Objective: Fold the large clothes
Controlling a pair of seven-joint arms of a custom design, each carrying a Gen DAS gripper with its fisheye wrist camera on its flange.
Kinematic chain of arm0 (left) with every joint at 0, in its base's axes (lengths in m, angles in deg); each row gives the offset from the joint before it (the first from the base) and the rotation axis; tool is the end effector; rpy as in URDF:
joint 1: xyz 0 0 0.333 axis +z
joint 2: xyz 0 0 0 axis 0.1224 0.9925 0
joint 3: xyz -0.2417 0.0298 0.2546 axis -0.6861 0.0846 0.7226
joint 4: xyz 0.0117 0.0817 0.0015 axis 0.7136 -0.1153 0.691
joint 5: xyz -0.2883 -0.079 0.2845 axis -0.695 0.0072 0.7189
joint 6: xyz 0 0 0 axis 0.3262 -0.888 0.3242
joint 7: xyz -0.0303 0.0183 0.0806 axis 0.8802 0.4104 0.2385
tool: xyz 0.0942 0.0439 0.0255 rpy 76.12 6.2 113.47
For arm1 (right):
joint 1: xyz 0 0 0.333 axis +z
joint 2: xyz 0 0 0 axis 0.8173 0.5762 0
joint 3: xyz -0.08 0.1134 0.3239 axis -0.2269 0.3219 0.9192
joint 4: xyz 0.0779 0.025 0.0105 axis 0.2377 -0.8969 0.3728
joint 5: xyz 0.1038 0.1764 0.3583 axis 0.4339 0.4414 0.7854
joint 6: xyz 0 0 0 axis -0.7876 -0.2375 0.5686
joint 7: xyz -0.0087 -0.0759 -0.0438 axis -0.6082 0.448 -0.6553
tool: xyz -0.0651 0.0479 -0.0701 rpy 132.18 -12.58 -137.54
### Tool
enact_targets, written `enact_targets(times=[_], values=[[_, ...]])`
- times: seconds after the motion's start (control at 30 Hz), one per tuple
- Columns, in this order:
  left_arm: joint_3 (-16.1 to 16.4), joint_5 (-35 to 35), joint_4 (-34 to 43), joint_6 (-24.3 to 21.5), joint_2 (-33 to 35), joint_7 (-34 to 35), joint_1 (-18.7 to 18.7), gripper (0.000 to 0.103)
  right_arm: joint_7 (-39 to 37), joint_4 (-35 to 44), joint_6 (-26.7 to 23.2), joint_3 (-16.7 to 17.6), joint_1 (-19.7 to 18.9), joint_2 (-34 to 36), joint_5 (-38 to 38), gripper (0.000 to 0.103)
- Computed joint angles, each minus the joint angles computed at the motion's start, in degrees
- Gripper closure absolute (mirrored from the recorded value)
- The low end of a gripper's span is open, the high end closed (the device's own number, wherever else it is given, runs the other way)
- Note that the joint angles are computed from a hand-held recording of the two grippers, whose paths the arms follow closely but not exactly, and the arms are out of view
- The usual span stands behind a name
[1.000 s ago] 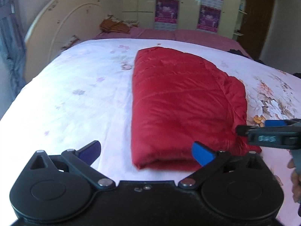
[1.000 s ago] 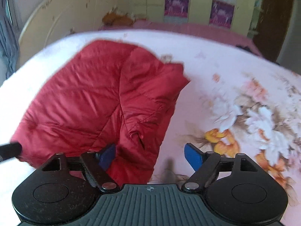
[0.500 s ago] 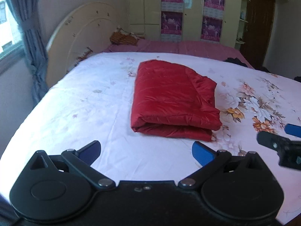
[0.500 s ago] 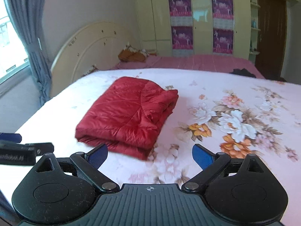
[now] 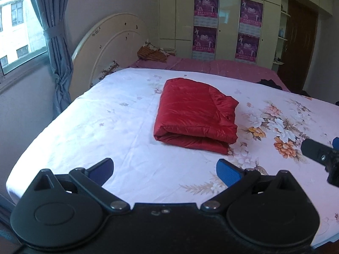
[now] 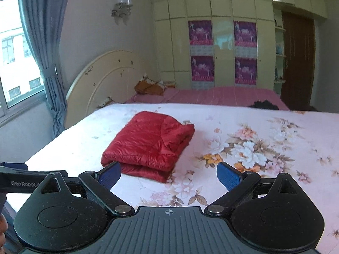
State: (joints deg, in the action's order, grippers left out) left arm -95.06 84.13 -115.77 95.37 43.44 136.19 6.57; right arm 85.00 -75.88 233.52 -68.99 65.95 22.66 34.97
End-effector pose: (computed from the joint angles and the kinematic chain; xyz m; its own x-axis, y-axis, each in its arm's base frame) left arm 0.6171 -0.0979 0.6076 0.0507 -0.9975 -0.0499 -0.6267 0.0071 -0.7792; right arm 0.5762 0.1949 0.5993 0.1296 -0.9758 -0.1762 -0.4640 0.0974 -0.8805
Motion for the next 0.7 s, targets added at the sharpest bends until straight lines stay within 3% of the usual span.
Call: enact_targets(times=[0.5,0.7], values=[[-0.97,2.79,-2.16,0.81,-2.01,-1.58,1.26,0.0,6.41,-0.34,0.8,1.46,-1.25,-1.38,-5.88,0.007],[-1.04,2.83,-2.26,1.05,-2.08,-1.28,1.47,0.0,5.44,-0.55,0.42,1.34,-0.9,-1.44,-4.36,0.007]])
